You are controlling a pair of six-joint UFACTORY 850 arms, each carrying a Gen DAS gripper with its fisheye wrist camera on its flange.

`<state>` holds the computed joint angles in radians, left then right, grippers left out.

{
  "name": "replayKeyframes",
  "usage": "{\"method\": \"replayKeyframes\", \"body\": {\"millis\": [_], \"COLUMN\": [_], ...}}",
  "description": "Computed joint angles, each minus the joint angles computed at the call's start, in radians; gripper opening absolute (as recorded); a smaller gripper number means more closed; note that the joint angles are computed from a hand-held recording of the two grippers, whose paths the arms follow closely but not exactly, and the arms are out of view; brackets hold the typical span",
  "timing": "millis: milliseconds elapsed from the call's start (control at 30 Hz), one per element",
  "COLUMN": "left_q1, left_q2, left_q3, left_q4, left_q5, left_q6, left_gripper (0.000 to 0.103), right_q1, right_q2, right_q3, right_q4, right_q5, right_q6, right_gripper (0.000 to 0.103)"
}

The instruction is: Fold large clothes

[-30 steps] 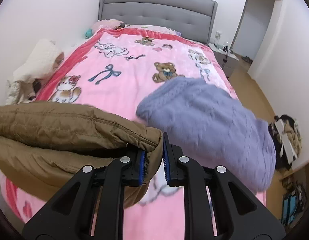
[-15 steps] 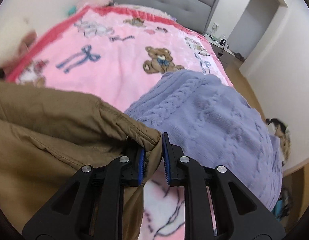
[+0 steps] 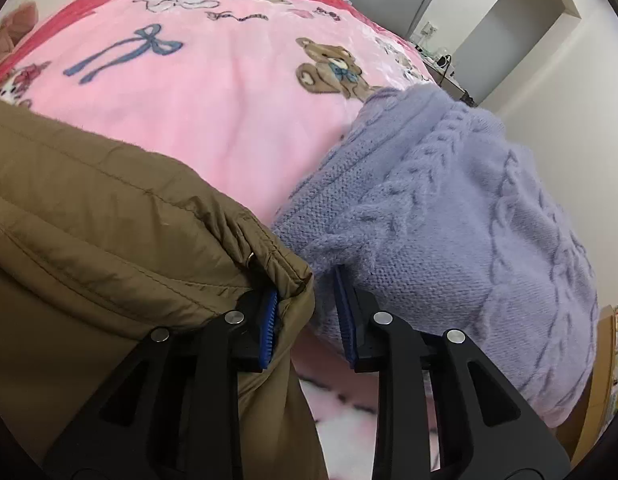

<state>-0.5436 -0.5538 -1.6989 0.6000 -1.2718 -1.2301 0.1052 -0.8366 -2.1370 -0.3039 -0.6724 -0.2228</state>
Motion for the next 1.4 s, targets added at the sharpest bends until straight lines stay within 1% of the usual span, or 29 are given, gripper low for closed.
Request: {"method": "replayKeyframes", "body": {"millis": [67,133,233,300,367,433,467,500,533,567,600,633,667,700,733,767,800,833,900,933,1000,1033,1067,1100,1133,1200,1233,1300,1400], "left_q1": [0.001,-0.003,0.001,0.000,-0.007,-0.012,-0.013,-0.013,-0.021,-0.031,-0.037,-0.041,-0.037,-0.033,-0.034,-0.043,-0.057,-0.070,-0.094,-0.104,-0.123,-0.126,-0.128,-0.133,-0.137,-0.139,-0.128,-0.113,-0.091], "left_q2": [-0.011,-0.037,-0.048,-0.058,-0.048,-0.034,-0.026,-0.026,-0.028,-0.029,-0.016,0.013,0.050,0.079,0.095,0.118,0.127,0.137,0.156,0.160,0.158,0.148,0.127,0.105,0.071,0.007,-0.020,-0.028,-0.009], "left_q3": [0.001,-0.022,-0.027,-0.039,-0.028,-0.022,-0.027,-0.038,-0.057,-0.069,-0.060,-0.042,-0.018,-0.009,-0.011,-0.006,-0.008,-0.011,-0.016,-0.016,-0.020,-0.030,-0.051,-0.066,-0.099,-0.162,-0.193,-0.195,-0.150], "left_q4": [0.003,0.006,-0.002,0.003,0.020,0.019,0.016,0.014,0.041,0.095,0.130,0.145,0.130,0.111,0.103,0.114,0.136,0.155,0.155,0.154,0.124,0.091,0.060,0.049,0.033,0.029,0.009,-0.024,-0.046], "left_q5": [0.013,-0.007,-0.001,-0.013,-0.010,-0.005,-0.017,-0.038,-0.091,-0.153,-0.172,-0.150,-0.095,-0.065,-0.057,-0.035,-0.030,-0.016,0.065,0.091,0.182,0.246,0.290,0.304,0.295,0.245,0.239,0.260,0.296], "left_q6": [-0.024,-0.017,-0.014,-0.003,-0.009,0.004,0.036,0.060,0.070,0.064,0.055,0.046,0.041,0.029,0.021,0.003,-0.016,-0.034,-0.072,-0.091,-0.110,-0.094,-0.072,-0.064,-0.042,-0.034,-0.039,-0.070,-0.102], "left_gripper": [0.017,0.017,0.017,0.017,0.017,0.018,0.021,0.025,0.044,0.072,0.080,0.082,0.082,0.082,0.083,0.087,0.089,0.090,0.090,0.090,0.090,0.090,0.090,0.090,0.090,0.090,0.090,0.090,0.090], "right_q1": [0.003,0.006,0.011,0.018,0.024,0.027,0.022,0.008,-0.003,-0.012,-0.019,-0.029,-0.035,-0.042,-0.048,-0.055,-0.057,-0.067,-0.085,-0.092,-0.095,-0.089,-0.081,-0.069,-0.056,-0.053,-0.053,-0.047,-0.048], "right_q2": [0.008,0.007,-0.007,-0.015,-0.036,-0.077,-0.087,-0.077,-0.061,-0.036,-0.012,0.006,0.012,0.016,0.029,0.057,0.096,0.123,0.166,0.208,0.274,0.310,0.335,0.346,0.348,0.341,0.336,0.314,0.279], "right_q3": [0.034,0.046,0.032,0.018,-0.028,-0.128,-0.169,-0.185,-0.181,-0.166,-0.151,-0.156,-0.172,-0.196,-0.195,-0.168,-0.118,-0.087,-0.027,0.046,0.170,0.241,0.290,0.319,0.344,0.372,0.378,0.371,0.362], "right_q4": [-0.032,-0.047,-0.061,-0.097,-0.111,-0.080,-0.025,0.071,0.147,0.206,0.252,0.335,0.391,0.469,0.535,0.608,0.665,0.764,0.934,1.030,1.130,1.169,1.171,1.155,1.140,1.190,1.206,1.202,1.235], "right_q5": [0.028,0.032,0.013,-0.008,-0.052,-0.153,-0.189,-0.194,-0.183,-0.159,-0.134,-0.135,-0.150,-0.182,-0.201,-0.200,-0.185,-0.203,-0.266,-0.291,-0.284,-0.263,-0.233,-0.213,-0.193,-0.163,-0.147,-0.110,-0.125], "right_q6": [0.035,0.048,0.052,0.059,0.044,-0.021,-0.077,-0.142,-0.188,-0.222,-0.249,-0.304,-0.337,-0.384,-0.426,-0.475,-0.515,-0.584,-0.701,-0.782,-0.905,-0.981,-1.018,-1.025,-1.020,-1.023,-1.020,-0.993,-0.998], "right_gripper": [0.026,0.026,0.030,0.033,0.038,0.040,0.042,0.044,0.054,0.069,0.077,0.084,0.084,0.084,0.084,0.085,0.086,0.086,0.086,0.086,0.085,0.084,0.081,0.079,0.074,0.071,0.066,0.064,0.064]}}
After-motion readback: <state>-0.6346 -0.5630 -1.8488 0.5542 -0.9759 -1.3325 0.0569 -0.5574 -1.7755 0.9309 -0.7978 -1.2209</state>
